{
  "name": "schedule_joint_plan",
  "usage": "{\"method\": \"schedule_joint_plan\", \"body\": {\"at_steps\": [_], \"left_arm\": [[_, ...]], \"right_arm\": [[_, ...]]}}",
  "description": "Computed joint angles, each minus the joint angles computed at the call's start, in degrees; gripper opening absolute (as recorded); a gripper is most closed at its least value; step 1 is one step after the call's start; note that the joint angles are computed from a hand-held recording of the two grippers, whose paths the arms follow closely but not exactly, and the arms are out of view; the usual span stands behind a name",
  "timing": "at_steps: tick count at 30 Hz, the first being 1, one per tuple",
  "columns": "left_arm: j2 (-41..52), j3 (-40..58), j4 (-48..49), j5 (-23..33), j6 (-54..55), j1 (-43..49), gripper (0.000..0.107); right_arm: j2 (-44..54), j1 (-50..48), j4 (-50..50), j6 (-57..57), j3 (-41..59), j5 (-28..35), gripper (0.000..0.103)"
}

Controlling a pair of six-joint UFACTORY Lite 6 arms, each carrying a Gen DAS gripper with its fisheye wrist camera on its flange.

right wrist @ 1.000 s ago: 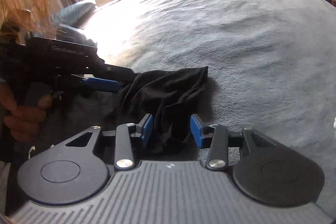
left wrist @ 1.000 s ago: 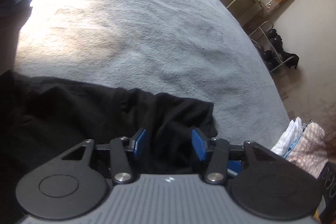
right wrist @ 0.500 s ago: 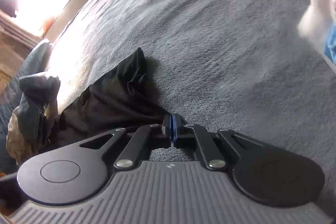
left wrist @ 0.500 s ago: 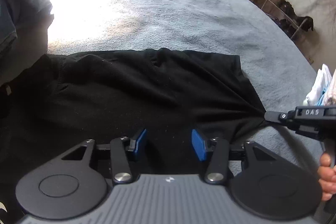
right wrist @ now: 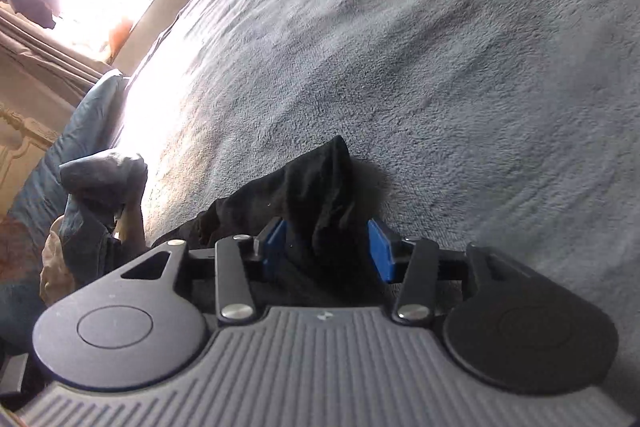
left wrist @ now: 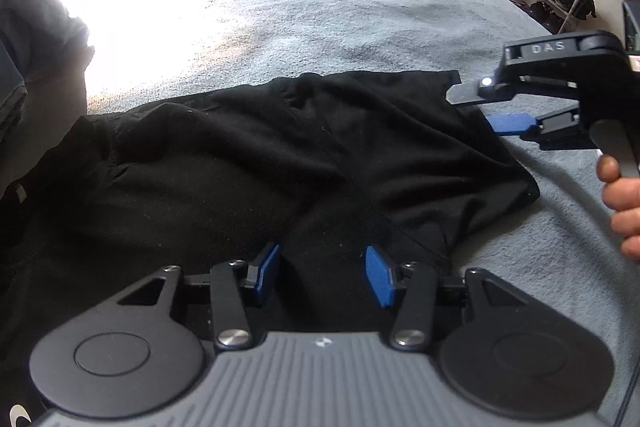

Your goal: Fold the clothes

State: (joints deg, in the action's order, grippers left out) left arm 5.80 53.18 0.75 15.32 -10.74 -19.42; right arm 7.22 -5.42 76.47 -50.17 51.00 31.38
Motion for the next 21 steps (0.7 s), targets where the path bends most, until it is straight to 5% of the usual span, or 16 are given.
{"method": "schedule_joint_plan", "body": {"at_steps": [2, 3, 4, 9, 12, 15, 19, 21], "left_arm": [[0.49, 0.54, -0.17, -0.03, 0.93, 0.04, 0.049], [0.74, 0.81, -0.30, -0.04, 1.46, 0.09, 0.049], [1.06, 1.10, -0.58, -0.02, 2.07, 0.18, 0.049], [1.96, 1.69, -1.43, 0.11, 3.94, 0.44, 0.049], [1.90, 2.45, 0.23, 0.77, 2.60, 0.08, 0.049], [2.05, 4.27, 0.46, 1.20, 2.12, 0.09, 0.049], [5.01, 9.68, -3.98, 2.08, 5.45, 0.73, 0.049], [7.92, 13.17, -4.79, 2.82, 5.98, 0.74, 0.049]], "right_arm": [[3.87, 0.14, -0.15, -0.09, 3.05, 0.27, 0.044], [5.12, 0.72, -2.02, 0.55, 4.60, -0.42, 0.035], [5.96, 1.02, -3.51, 1.16, 5.77, -1.12, 0.011], [5.38, -1.56, -0.72, 0.61, 5.56, -6.58, 0.001], [4.22, -5.25, 7.95, -4.73, 3.37, -6.38, 0.004], [0.91, -9.64, 6.68, -4.11, 0.40, 0.25, 0.007], [-9.18, -11.25, -5.73, 2.18, -7.40, 4.71, 0.041], [-14.21, -11.51, -9.94, 3.85, -12.32, 7.11, 0.042]]}}
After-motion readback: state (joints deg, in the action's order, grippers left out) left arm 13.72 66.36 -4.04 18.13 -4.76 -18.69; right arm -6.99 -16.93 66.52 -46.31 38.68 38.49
